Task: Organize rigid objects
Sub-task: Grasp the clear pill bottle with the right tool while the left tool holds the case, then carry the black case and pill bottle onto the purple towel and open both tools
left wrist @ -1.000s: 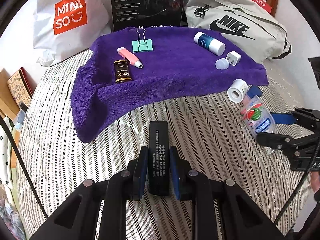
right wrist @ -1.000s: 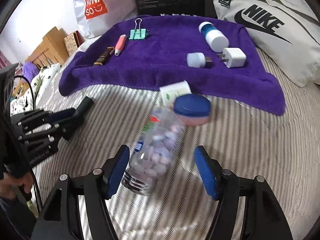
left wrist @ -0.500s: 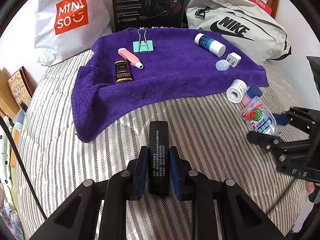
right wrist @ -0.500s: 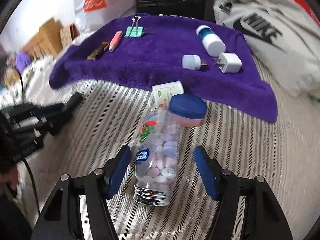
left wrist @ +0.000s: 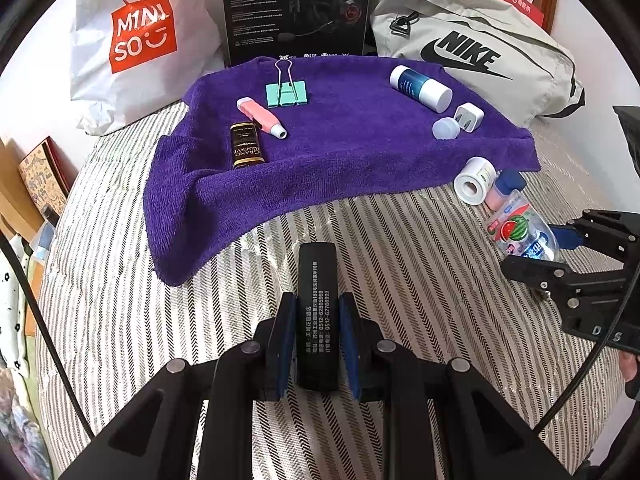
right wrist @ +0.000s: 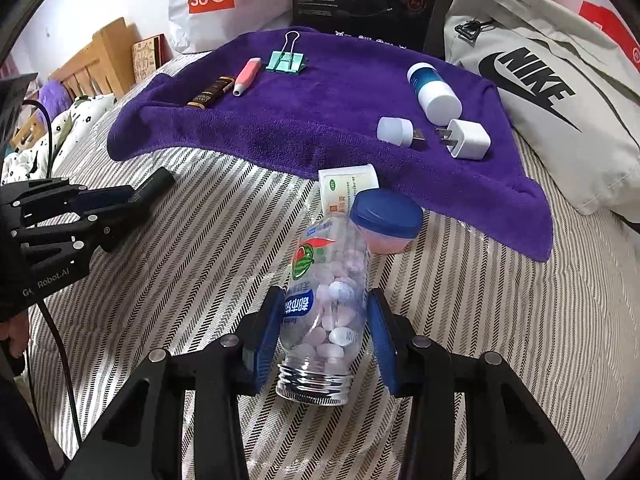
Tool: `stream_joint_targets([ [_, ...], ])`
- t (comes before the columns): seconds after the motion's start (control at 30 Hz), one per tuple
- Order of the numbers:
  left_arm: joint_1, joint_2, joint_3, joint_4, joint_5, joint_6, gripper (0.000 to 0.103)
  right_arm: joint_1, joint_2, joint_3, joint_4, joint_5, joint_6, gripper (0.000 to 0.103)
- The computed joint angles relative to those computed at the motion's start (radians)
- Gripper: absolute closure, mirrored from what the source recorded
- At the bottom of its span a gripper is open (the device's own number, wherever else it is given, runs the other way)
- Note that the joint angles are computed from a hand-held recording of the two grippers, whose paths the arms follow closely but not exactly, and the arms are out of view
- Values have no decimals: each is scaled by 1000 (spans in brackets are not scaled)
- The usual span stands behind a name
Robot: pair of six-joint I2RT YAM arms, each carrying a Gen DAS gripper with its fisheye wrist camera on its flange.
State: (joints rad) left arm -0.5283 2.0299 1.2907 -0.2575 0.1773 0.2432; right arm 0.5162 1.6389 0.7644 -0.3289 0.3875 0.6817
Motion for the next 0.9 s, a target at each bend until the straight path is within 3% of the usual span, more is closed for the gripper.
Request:
stream_joint_targets([
  [0.13, -5, -3, -8, 7, -15, -1, 82, -28, -52, -38, 17, -59, -1, 60],
  [0.27, 0, -1, -10, 15, -1, 11, 82, 9, 3, 8, -16, 7, -14, 59],
  [0.5, -13, -3, 5, -18, -34, 12, 82, -3, -13, -17, 21, -5, -34, 60],
  [0.9, 39, -85, -38, -25, 22, -8, 82, -12, -196, -91, 6, -86, -51, 61],
])
